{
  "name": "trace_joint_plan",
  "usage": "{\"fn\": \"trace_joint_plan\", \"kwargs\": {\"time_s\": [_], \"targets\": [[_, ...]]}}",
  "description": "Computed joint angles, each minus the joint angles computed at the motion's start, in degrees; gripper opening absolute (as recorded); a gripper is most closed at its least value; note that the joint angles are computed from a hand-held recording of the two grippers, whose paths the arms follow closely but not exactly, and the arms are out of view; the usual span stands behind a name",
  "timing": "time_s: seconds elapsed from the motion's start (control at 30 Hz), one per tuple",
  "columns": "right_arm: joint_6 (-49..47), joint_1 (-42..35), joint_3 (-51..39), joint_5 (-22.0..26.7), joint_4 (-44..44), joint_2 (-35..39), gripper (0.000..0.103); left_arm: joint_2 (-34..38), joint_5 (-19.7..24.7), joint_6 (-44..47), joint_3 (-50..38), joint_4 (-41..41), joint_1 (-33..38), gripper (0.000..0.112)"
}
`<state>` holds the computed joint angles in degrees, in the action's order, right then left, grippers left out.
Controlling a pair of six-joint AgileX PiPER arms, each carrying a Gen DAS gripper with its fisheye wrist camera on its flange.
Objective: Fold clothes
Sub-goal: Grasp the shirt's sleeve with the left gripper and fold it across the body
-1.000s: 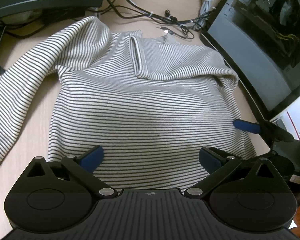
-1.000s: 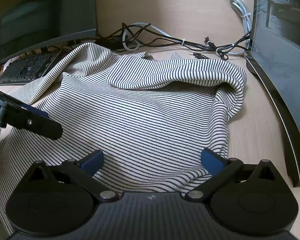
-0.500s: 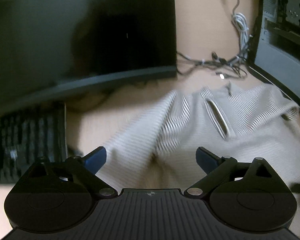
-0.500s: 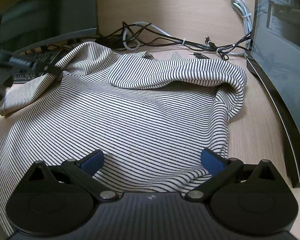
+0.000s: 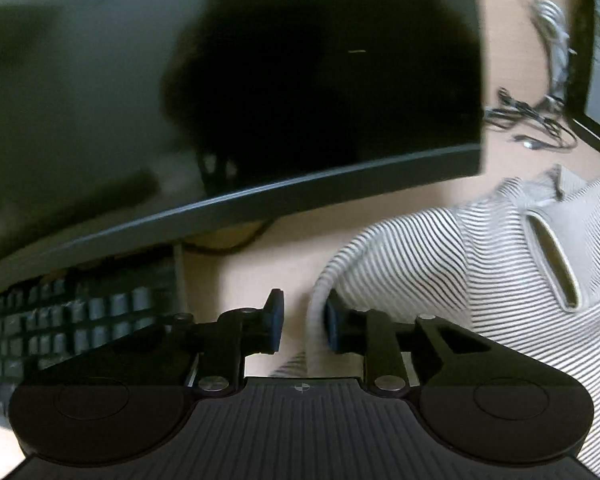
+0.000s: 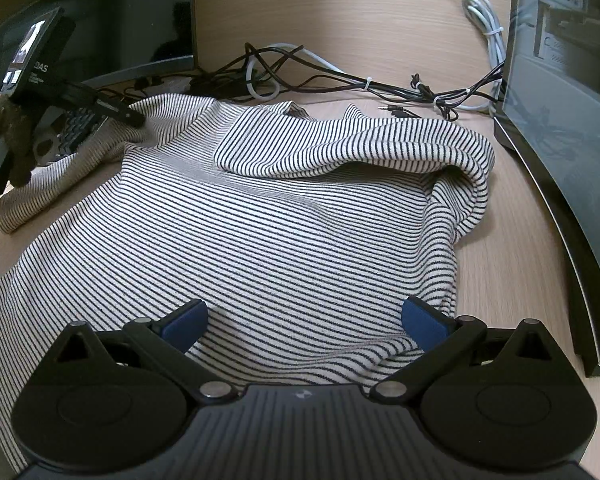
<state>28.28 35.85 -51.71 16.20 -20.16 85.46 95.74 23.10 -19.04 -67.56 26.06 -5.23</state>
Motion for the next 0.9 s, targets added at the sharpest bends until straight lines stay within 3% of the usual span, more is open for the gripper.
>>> {"fn": "trace_joint_plan", "kwargs": {"time_s": [0.1,0.2,0.3,0.43,0.67,0.83,0.9], "targets": [[-0.4,0.05,-0.48,0.46,0.08,0.34,0.103,-1.45,-1.16,-3.31,2.29,3.65,-0.2,0.036],[-1.84,-0.04,-1.32,1.36,1.06,0.76,0.103,-2.99,-1.86,-3.09,4.13,2.14,0.5,0.041],[-4.26,-0.01,-4.14,4.44,3.53,1.84,0.103,-5.68,-1.83,4.99,5.81,-7.91,3.3,0.053],[1.66,1.28,-6.56,5.14,-1.25,1.64,0.103,-9.51,1.41,18.46,6.77,-26.58,7.83,0.067],[16.0,4.34,-7.68,7.49,-15.19,2.49,0.103,-15.01,5.96,35.19,8.8,-51.89,8.38,0.066],[24.93,3.91,-4.19,13.53,-23.34,-1.8,0.103,-15.84,5.59,35.68,8.32,-59.59,4.59,0.059],[27.04,3.39,-2.89,15.28,-25.03,-3.82,0.103,-12.81,6.66,40.03,6.13,-64.9,3.47,0.059]]}}
